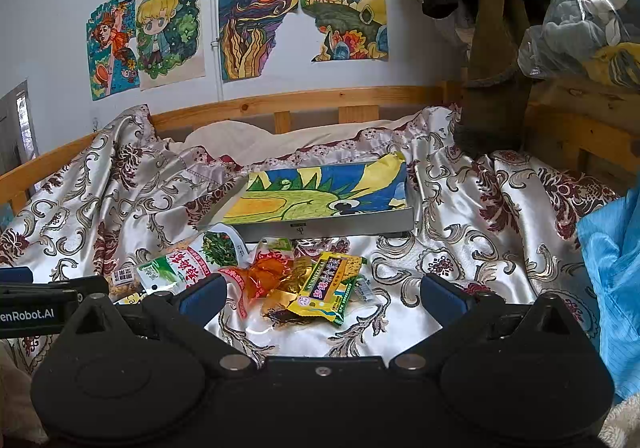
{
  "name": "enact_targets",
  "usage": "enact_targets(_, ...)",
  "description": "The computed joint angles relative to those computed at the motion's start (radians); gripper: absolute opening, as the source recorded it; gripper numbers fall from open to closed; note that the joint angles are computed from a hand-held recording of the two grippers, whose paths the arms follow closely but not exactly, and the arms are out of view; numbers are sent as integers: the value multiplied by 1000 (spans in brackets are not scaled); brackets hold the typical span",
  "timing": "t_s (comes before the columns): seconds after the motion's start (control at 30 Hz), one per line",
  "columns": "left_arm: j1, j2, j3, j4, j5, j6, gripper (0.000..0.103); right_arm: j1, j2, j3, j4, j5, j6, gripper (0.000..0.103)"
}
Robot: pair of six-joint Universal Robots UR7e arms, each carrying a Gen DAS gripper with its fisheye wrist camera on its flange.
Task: Organize snacks
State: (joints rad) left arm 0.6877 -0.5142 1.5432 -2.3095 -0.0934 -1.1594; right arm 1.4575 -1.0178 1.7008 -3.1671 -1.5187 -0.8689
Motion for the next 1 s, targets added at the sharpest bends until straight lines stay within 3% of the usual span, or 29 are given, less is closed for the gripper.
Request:
enact_targets(0.8,4,-24,11,124,-11,-90,103,-11,6,1,2,1,-13,102)
enact_targets(0.9,8,-32,-19,230,-40,-140,103,3,5,0,15,-24,-12,102)
enact_targets(1.0,17,-39,-39,196,-91,-56,103,18,2,-35,98,-69,4,102)
